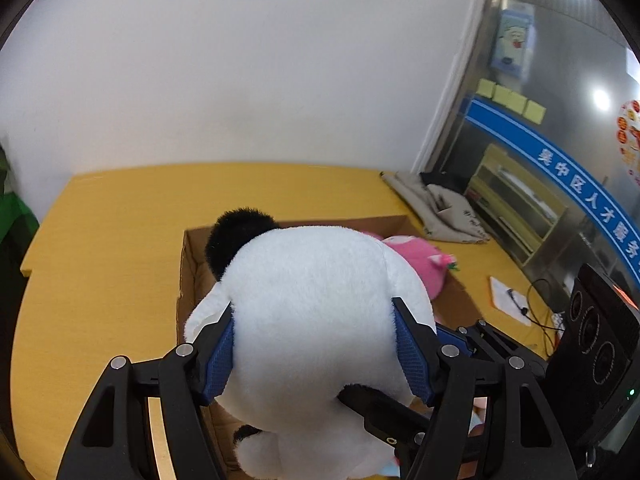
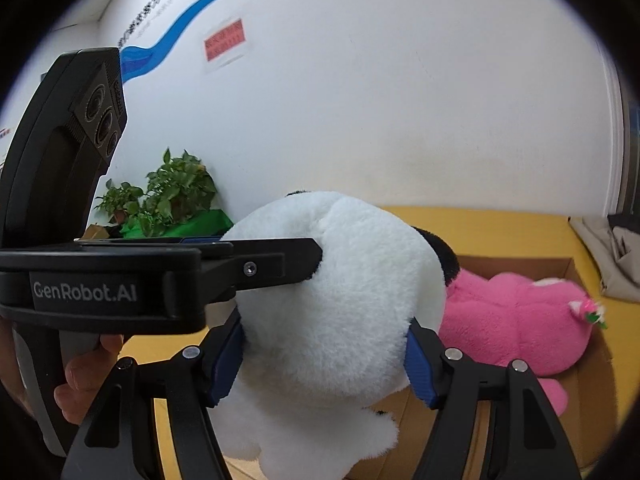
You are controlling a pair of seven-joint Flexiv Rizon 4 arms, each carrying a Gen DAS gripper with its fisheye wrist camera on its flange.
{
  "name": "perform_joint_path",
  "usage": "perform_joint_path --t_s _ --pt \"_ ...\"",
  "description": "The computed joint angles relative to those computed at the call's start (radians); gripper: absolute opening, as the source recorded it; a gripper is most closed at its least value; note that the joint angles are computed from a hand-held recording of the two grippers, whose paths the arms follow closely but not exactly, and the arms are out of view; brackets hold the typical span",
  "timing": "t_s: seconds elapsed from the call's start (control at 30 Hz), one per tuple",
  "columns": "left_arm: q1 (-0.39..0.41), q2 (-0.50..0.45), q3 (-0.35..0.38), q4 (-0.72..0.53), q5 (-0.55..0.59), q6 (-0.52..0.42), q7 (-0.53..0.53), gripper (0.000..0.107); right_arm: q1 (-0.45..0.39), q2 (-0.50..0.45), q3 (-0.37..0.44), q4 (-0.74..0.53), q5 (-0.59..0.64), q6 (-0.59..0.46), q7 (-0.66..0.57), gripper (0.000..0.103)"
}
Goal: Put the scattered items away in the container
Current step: 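Lower the white panda into the box beside the pink bear and open both grippers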
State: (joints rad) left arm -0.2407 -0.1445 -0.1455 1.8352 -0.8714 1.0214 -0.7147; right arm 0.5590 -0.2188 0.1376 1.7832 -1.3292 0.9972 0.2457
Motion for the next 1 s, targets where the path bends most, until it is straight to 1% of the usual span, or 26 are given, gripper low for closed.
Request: perform_joint_path --t_s 0.07,0.17,0.3,0.4,0.47,0.53,0.6,0.63,0.67,0.73,0.8,0.83,0.87,0.9,0.97,1.0 --pt "0.002 -0.025 0.004 0.007 0.016 0.001 -0.023 0.074 -0.012 -0.044 -0.014 -0.007 0.001 0.046 0.025 0.069" --pt "0.019 -0.071 0.003 0.008 0.033 -0.005 -0.063 0.074 -0.009 -0.101 -0.027 -0.021 0.057 0.091 0.032 0.069" --pt "0.043 -0.108 -0.016 0.007 -0.005 -0.001 -0.074 0.074 0.013 -0.142 -0.060 -0.039 0.081 0.113 0.043 0.069" --pt "0.047 -0.127 -0.027 -0.007 -0.002 0.015 -0.076 0.074 0.017 -0.162 -0.081 -0.053 0.089 0.139 0.047 0.069" --pt "0.049 -0.139 -0.025 -0.022 0.030 0.016 -0.086 0.074 0.024 -0.170 -0.089 -0.062 0.101 0.136 0.031 0.069" --pt "0.046 -0.164 -0.016 -0.049 0.105 0.009 -0.116 0.075 0.020 -0.160 -0.087 -0.037 0.120 0.136 0.006 0.069" --pt "0.047 -0.178 -0.004 -0.056 0.188 -0.002 -0.135 0.078 0.024 -0.186 -0.067 -0.050 0.209 0.105 -0.075 0.069" --pt "0.050 -0.177 -0.010 -0.043 0.193 0.017 -0.126 0.078 0.030 -0.195 -0.061 -0.050 0.249 0.086 -0.108 0.069" --pt "0.063 -0.170 -0.025 -0.024 0.166 0.032 -0.101 0.079 0.045 -0.202 -0.068 -0.049 0.253 0.074 -0.115 0.069" --pt "0.083 -0.165 -0.033 -0.026 0.138 0.004 -0.098 0.079 0.067 -0.196 -0.080 -0.045 0.247 0.060 -0.106 0.069" --pt "0.089 -0.151 -0.031 -0.012 0.128 -0.004 -0.092 0.080 0.064 -0.190 -0.072 -0.043 0.283 0.078 -0.111 0.072" --pt "0.087 -0.143 -0.029 -0.001 0.126 0.004 -0.088 0.081 0.064 -0.187 -0.068 -0.043 0.301 0.081 -0.119 0.076" --pt "0.083 -0.138 -0.027 0.008 0.126 0.015 -0.089 0.083 0.065 -0.184 -0.067 -0.038 0.313 0.089 -0.121 0.078" --pt "0.078 -0.130 -0.025 0.019 0.124 0.029 -0.094 0.085 0.068 -0.181 -0.065 -0.033 0.324 0.095 -0.120 0.082" --pt "0.072 -0.103 -0.025 0.046 0.101 0.052 -0.102 0.087 0.072 -0.166 -0.060 -0.014 0.347 0.105 -0.121 0.082" --pt "0.070 -0.082 -0.031 0.070 0.067 0.070 -0.086 0.087 0.076 -0.152 -0.065 0.007 0.334 0.122 -0.100 0.083"
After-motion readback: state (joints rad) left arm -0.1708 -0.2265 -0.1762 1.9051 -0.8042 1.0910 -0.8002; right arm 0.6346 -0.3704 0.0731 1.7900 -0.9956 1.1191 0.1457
